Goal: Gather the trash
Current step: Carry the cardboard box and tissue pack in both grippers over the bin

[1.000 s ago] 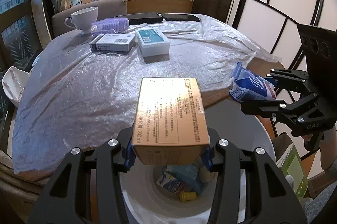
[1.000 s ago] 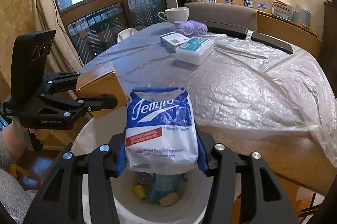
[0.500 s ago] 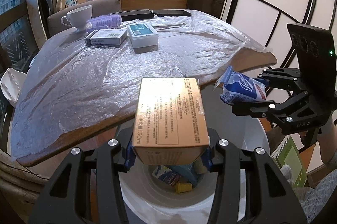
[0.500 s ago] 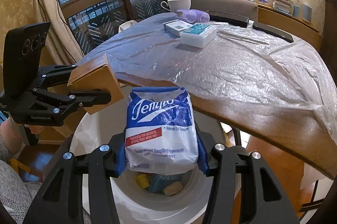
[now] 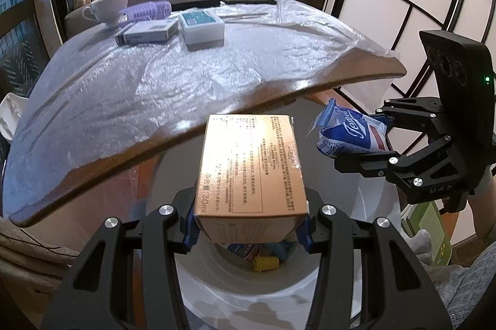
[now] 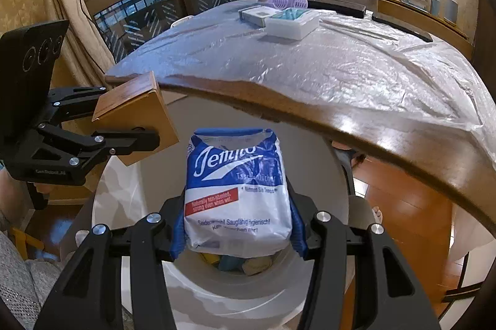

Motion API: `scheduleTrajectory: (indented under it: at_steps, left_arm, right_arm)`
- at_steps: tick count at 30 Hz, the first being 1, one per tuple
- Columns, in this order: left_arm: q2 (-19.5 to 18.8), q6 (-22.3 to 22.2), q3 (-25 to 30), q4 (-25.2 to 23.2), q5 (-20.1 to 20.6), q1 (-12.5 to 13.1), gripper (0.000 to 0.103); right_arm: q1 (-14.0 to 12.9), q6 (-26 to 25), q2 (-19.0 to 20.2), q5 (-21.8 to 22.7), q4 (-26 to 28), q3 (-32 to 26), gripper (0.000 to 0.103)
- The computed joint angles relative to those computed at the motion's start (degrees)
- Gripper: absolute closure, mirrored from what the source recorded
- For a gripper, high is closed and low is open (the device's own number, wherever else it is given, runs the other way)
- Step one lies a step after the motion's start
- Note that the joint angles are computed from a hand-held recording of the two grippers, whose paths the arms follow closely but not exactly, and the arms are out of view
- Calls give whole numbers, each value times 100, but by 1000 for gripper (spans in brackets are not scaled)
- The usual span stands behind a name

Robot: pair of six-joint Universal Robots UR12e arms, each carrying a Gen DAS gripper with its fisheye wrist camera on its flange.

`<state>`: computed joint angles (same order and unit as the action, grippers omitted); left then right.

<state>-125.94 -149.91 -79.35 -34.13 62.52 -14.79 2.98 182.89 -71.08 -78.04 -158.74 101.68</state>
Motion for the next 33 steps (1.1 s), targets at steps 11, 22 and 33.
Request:
scheduleTrajectory:
  at_steps: [11, 22, 33]
  left_arm:
    - [-67, 32, -8, -189, 196, -31, 54]
    - [-131, 74, 24, -359, 360, -57, 54]
    - [-190, 108, 90, -526, 527, -91, 54]
  right_arm:
    - [55, -73, 65, -78, 132, -27, 52]
    - [92, -97, 153, -159, 314, -90, 52]
    - [124, -128, 237, -215, 425, -154, 52]
